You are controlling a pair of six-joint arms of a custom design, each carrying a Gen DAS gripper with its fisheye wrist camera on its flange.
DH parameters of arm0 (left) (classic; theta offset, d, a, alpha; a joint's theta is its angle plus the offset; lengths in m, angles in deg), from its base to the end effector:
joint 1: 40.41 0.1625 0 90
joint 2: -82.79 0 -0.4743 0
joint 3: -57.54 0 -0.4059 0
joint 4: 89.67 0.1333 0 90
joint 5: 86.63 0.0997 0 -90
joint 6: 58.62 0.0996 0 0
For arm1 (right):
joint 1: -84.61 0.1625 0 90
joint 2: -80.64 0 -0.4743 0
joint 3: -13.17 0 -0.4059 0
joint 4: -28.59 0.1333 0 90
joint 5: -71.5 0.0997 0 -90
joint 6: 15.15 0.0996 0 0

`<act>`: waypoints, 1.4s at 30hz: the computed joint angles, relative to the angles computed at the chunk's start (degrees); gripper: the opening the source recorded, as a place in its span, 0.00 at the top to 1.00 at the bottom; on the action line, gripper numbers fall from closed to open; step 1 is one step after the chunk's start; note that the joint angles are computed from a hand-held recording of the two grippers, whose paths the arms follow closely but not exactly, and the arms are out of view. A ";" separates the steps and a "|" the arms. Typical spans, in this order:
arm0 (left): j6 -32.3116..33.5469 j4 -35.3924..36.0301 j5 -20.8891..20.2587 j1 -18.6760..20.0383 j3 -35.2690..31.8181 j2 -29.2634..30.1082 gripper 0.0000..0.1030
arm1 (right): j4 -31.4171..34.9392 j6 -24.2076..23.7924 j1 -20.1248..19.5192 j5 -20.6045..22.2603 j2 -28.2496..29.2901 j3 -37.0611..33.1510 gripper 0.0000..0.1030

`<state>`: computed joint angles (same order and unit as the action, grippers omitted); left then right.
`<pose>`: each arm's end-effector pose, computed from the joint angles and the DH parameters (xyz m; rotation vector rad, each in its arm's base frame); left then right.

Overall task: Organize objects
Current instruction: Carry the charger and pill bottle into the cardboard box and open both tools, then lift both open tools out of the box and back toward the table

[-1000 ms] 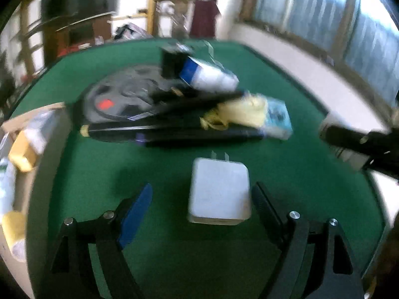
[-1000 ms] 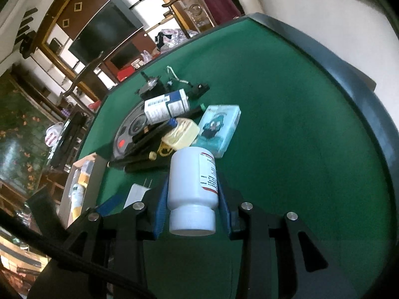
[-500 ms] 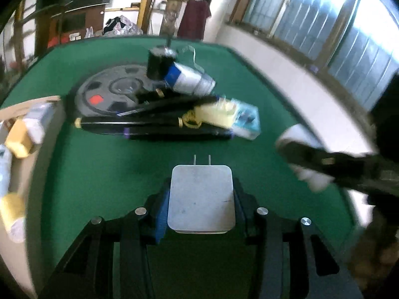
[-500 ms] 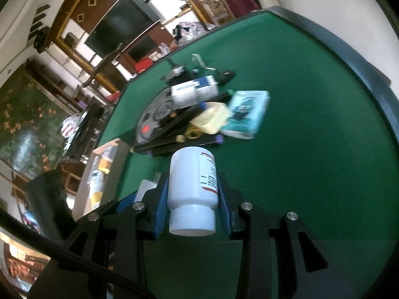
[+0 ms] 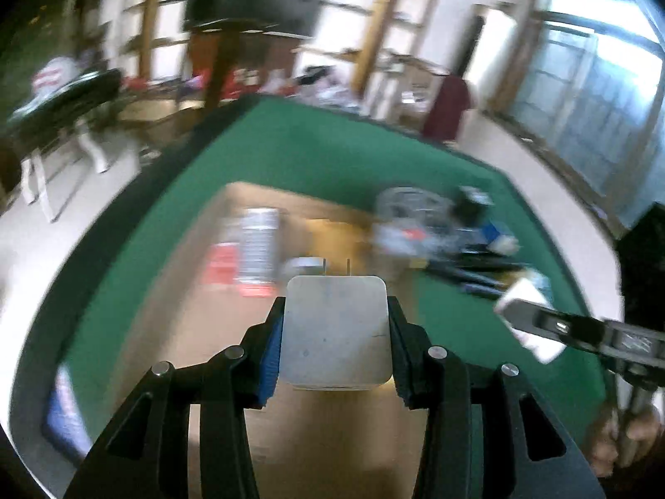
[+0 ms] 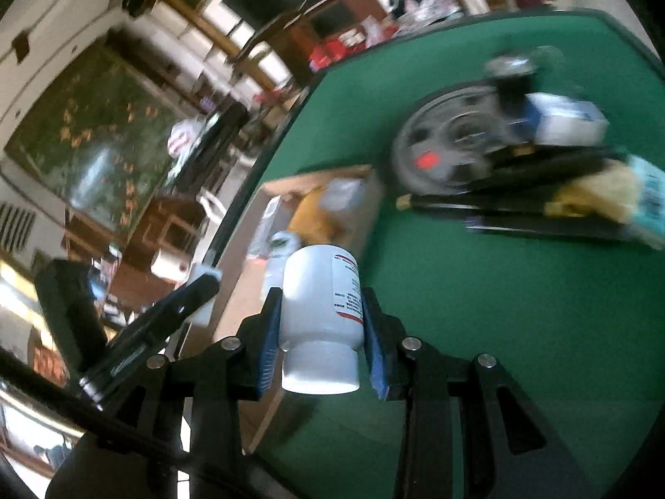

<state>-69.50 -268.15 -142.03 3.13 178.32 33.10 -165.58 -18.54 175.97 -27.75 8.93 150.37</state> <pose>-0.2737 -0.5220 0.0917 0.6906 2.5661 -0.7528 0.1281 -0.4536 0.2291 0.0367 -2.8107 0.9820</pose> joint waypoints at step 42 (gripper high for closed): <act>4.16 15.25 7.46 0.85 -2.91 1.09 0.43 | -11.20 -1.72 3.94 -14.98 11.97 -6.30 0.54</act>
